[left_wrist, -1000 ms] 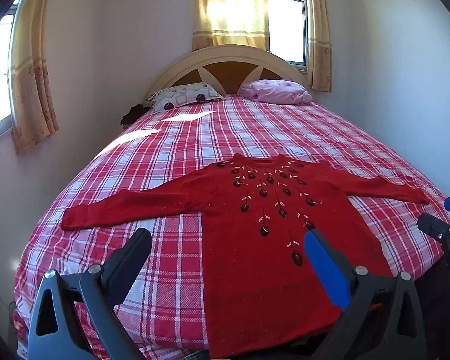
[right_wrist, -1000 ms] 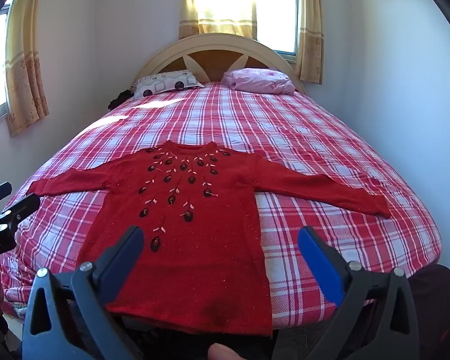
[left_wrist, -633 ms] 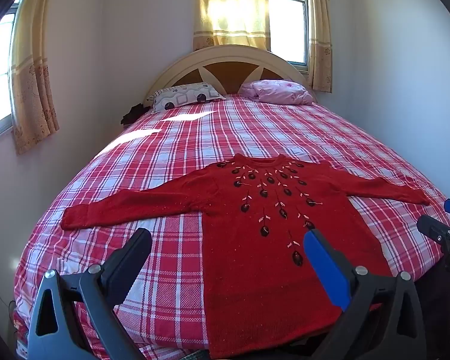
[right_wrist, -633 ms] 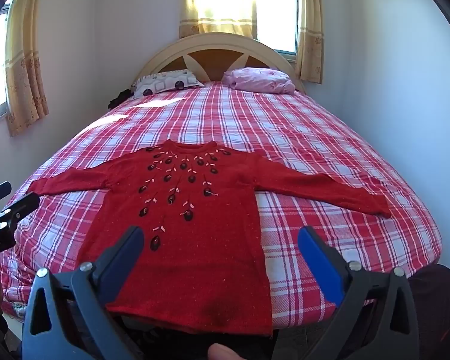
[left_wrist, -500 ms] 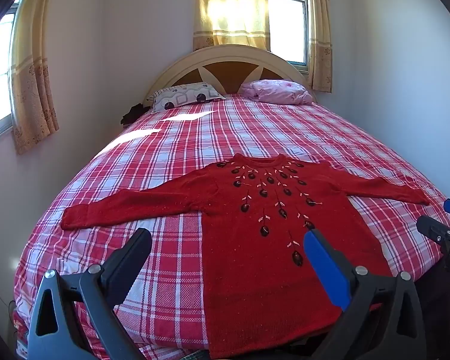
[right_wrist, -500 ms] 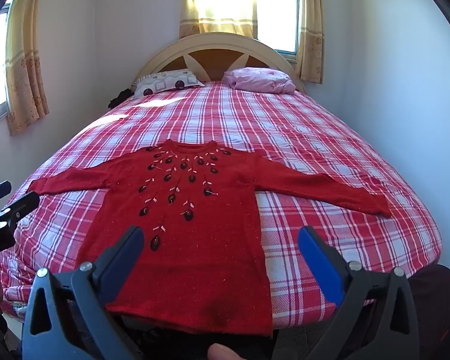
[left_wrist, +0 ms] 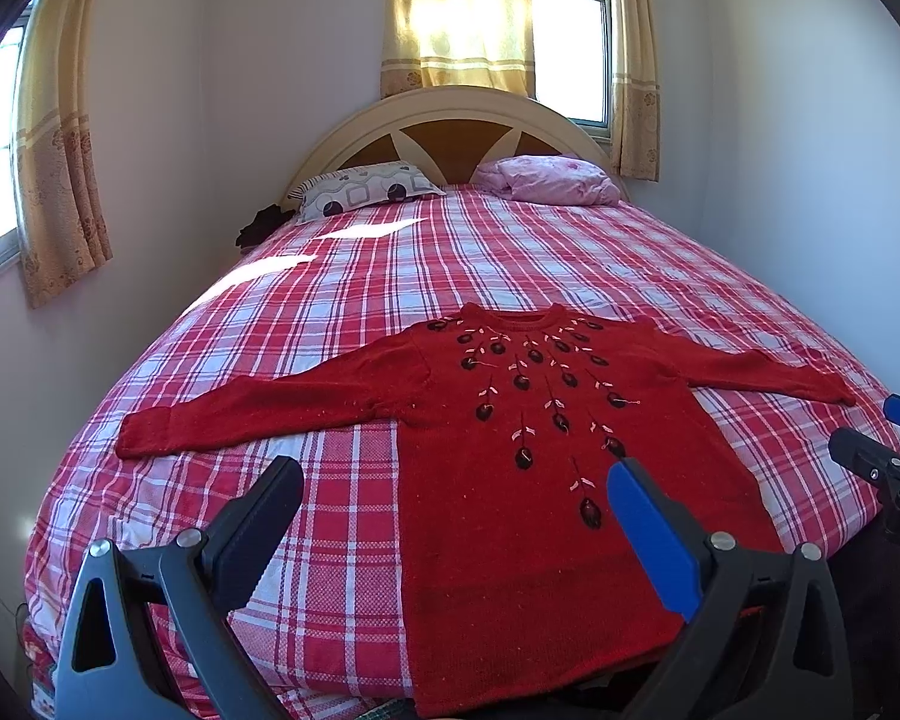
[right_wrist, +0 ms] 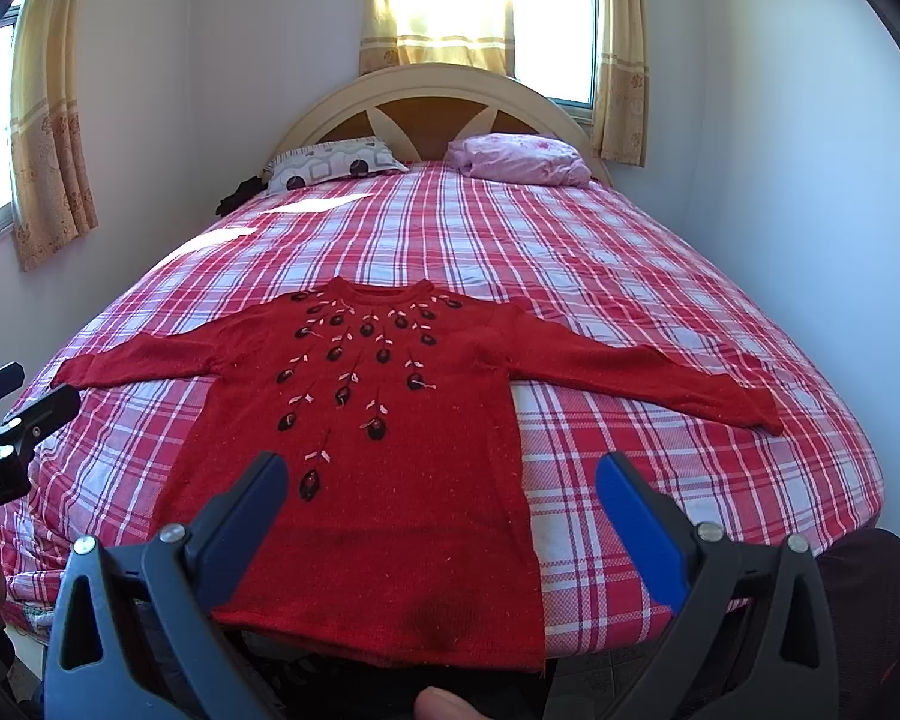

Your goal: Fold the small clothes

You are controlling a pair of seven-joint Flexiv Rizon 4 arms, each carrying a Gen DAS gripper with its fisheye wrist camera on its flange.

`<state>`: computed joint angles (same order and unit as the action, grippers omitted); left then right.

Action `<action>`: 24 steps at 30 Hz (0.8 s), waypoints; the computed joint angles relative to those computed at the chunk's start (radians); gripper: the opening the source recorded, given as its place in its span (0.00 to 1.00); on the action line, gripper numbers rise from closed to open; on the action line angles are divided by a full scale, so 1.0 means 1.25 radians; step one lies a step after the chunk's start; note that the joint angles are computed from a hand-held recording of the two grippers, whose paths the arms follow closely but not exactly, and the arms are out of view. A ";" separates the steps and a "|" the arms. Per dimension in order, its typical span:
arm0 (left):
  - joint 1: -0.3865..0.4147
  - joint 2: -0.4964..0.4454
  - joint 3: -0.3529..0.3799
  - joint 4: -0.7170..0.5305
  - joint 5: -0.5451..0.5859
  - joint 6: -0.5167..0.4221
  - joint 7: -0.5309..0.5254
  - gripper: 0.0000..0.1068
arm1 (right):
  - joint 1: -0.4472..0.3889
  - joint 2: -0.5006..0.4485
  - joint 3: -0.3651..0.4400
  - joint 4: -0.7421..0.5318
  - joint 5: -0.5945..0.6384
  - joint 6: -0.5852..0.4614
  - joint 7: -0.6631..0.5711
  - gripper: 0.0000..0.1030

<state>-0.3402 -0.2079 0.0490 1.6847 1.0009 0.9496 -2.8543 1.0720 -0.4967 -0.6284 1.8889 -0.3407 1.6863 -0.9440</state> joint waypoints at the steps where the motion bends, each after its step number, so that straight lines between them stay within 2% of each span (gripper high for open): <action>1: -0.001 -0.001 -0.001 -0.001 0.000 -0.002 0.000 0.95 | -0.002 0.000 0.003 -0.001 0.000 -0.001 -0.001 1.00; 24: -0.002 -0.005 0.002 -0.002 -0.005 0.007 0.003 0.95 | -0.007 0.002 0.009 -0.001 -0.006 -0.004 0.003 1.00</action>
<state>-0.3421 -0.2141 0.0512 1.6828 0.9944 0.9580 -2.8500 1.0628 -0.4947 -0.6168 1.8873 -0.3479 1.6818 -0.9398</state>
